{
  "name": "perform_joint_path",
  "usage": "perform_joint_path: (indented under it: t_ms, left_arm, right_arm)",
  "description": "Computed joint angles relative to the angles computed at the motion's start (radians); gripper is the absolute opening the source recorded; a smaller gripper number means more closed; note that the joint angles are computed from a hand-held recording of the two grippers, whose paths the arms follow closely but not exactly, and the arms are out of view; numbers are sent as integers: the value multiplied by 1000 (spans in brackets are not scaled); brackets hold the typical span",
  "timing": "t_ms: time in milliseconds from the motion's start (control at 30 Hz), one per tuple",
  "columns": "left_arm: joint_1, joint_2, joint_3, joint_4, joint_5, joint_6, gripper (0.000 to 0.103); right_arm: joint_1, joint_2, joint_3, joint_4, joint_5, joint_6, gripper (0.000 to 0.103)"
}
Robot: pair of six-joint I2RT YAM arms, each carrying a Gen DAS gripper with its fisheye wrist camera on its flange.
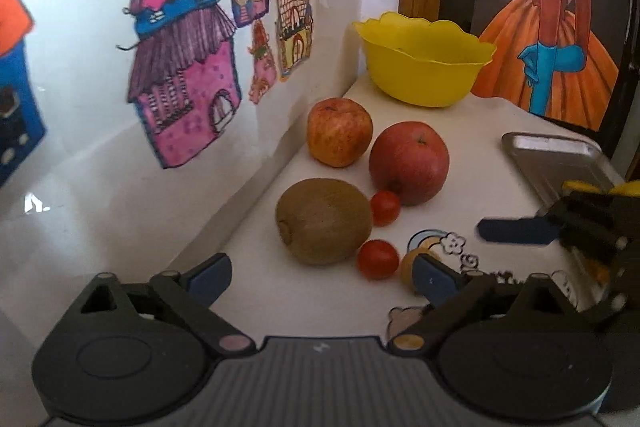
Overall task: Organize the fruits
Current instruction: 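Close the left gripper on the cherry tomato while the right gripper grasps the tan fruit, then carry the tomato in the left tool while the right tool carries the tan fruit to the tray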
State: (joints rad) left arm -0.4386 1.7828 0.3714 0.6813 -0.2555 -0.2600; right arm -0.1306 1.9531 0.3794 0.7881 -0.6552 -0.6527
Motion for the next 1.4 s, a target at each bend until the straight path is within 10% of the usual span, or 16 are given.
perform_joint_path:
  t_ms: [500,867,1400]
  left_arm:
    - [67,23,66,-86,157,-192,59]
    - [0,33,126,-172,75,-242,58]
    - [-112,82,114,-109,-119,-214,26]
  right_arm:
    - [77,3,46,-65,39,32,31]
    - [-1,-51,9,-141,1,-14,31]
    - [-67,-52,-29,-116,-39,-13,31]
